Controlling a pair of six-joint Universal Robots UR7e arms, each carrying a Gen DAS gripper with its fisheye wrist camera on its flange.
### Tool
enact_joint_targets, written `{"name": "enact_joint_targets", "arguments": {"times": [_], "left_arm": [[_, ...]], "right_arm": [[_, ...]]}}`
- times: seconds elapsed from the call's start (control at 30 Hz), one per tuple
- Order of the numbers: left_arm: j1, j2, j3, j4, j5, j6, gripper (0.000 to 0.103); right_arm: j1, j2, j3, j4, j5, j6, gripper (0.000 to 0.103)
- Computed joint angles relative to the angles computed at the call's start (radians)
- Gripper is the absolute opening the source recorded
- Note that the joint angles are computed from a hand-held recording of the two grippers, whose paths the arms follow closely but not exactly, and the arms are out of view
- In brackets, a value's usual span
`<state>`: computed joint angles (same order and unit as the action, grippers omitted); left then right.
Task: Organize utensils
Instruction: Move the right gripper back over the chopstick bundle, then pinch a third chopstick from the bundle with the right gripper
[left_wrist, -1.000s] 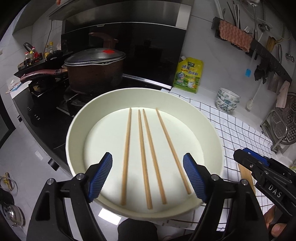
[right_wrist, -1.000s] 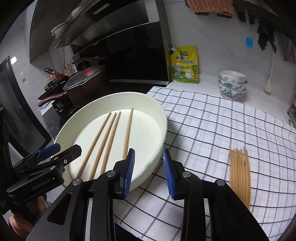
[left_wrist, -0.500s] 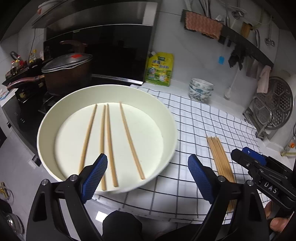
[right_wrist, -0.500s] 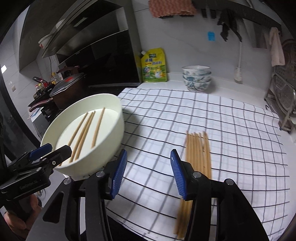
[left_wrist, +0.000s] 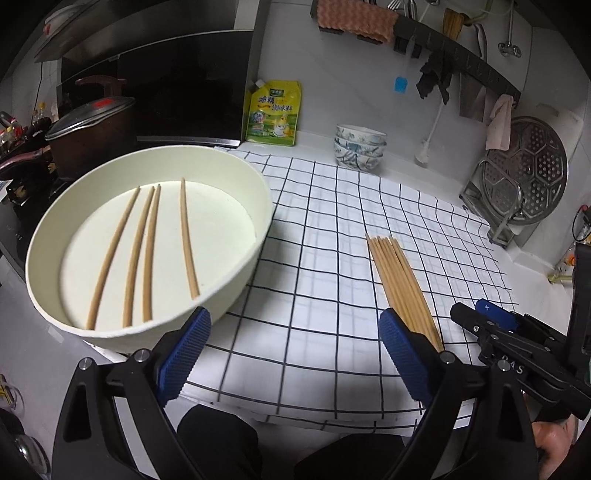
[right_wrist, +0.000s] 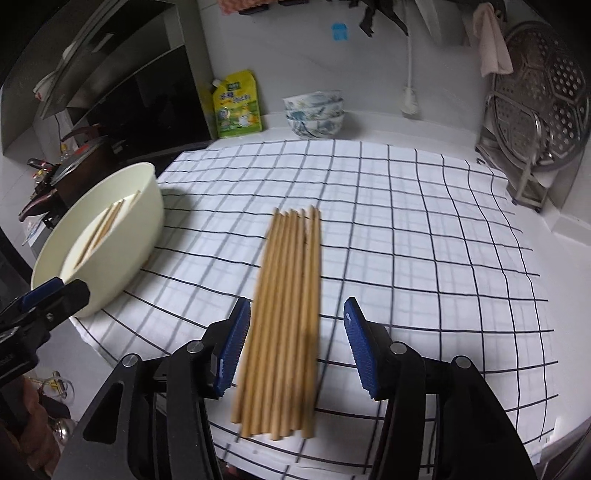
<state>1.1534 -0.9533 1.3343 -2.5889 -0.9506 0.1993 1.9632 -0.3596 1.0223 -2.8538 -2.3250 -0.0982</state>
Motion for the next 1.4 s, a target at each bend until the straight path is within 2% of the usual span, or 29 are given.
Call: {"name": "enact_joint_targets", "arguments": {"times": [0.3,0.6,0.77,1.2,1.4], "left_arm": [[-0.013,0.017,0.041,-0.020,0.019,-0.003,0.091],[-0.011,0.038,0.034,-0.002,0.036,-0.032,0.091],[-0.008,0.051,0.028,0.019,0.028,-0.053,0.091],[-0.004,0.130,-0.033,0.081,0.008,-0.066,0.091],[-0.005,0.192,-0.092,0.096,0.044,-0.055,0.091]], "right_arm": [[-0.033,0.021,-0.023,0.043,-0.034,-0.001,0.051],[-0.045,0.058,-0.080,0.082,-0.066,-0.036,0.051],[-0.048,0.052,-0.064,0.090,-0.074,-0.049,0.051],[-0.069,0.013,-0.004,0.015,-0.090,-0.048,0.051],[-0.089,-0.030,0.049,-0.017,-0.067,-0.021,0.051]]}}
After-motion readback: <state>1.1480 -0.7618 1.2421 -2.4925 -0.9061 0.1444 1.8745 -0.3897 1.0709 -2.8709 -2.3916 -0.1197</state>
